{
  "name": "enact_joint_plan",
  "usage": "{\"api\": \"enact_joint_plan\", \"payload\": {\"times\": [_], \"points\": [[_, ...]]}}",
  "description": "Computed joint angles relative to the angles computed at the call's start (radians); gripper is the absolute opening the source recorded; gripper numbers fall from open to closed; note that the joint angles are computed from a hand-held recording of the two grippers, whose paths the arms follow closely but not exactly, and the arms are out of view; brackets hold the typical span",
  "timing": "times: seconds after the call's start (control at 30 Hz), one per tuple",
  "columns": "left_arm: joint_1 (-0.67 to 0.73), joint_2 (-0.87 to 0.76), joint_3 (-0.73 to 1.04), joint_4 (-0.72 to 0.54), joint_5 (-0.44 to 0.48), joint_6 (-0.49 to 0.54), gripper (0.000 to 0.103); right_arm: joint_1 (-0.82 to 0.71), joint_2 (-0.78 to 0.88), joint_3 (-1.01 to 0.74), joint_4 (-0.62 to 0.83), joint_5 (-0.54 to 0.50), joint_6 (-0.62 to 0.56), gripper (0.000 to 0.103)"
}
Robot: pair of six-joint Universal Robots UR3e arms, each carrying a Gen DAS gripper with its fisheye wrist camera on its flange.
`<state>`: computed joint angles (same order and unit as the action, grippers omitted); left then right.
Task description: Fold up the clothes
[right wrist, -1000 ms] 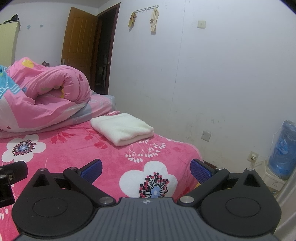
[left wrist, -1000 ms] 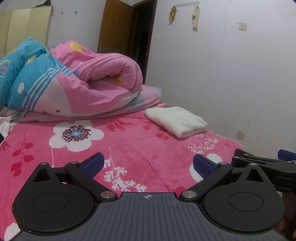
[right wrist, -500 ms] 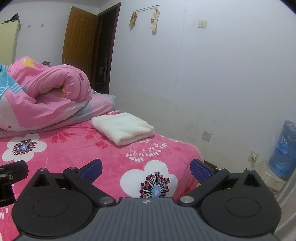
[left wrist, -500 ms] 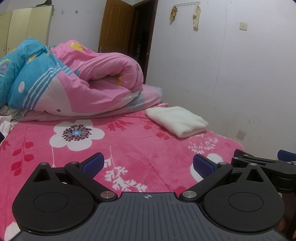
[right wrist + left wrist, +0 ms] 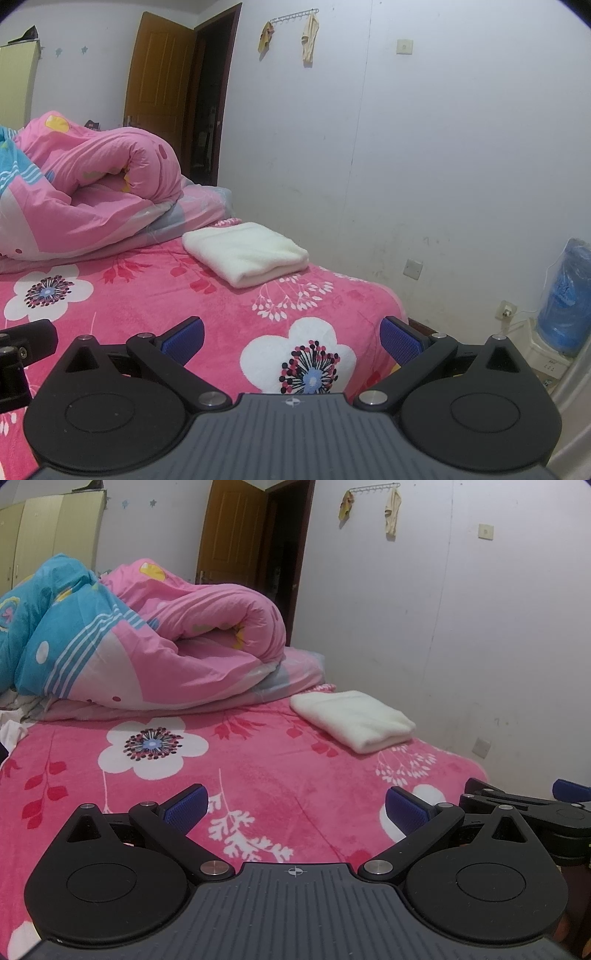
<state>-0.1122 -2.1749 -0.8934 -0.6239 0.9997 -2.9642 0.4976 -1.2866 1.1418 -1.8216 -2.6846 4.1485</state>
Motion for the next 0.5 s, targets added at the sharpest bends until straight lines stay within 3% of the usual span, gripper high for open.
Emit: {"api": "enact_joint_plan", "payload": {"times": [0.5], "points": [[-0.001,0.002,-0.008,0.000,0.000,0.003,0.103,-0.004,0.001,0.005,-0.009,0.006,-0.004,0.103]]}}
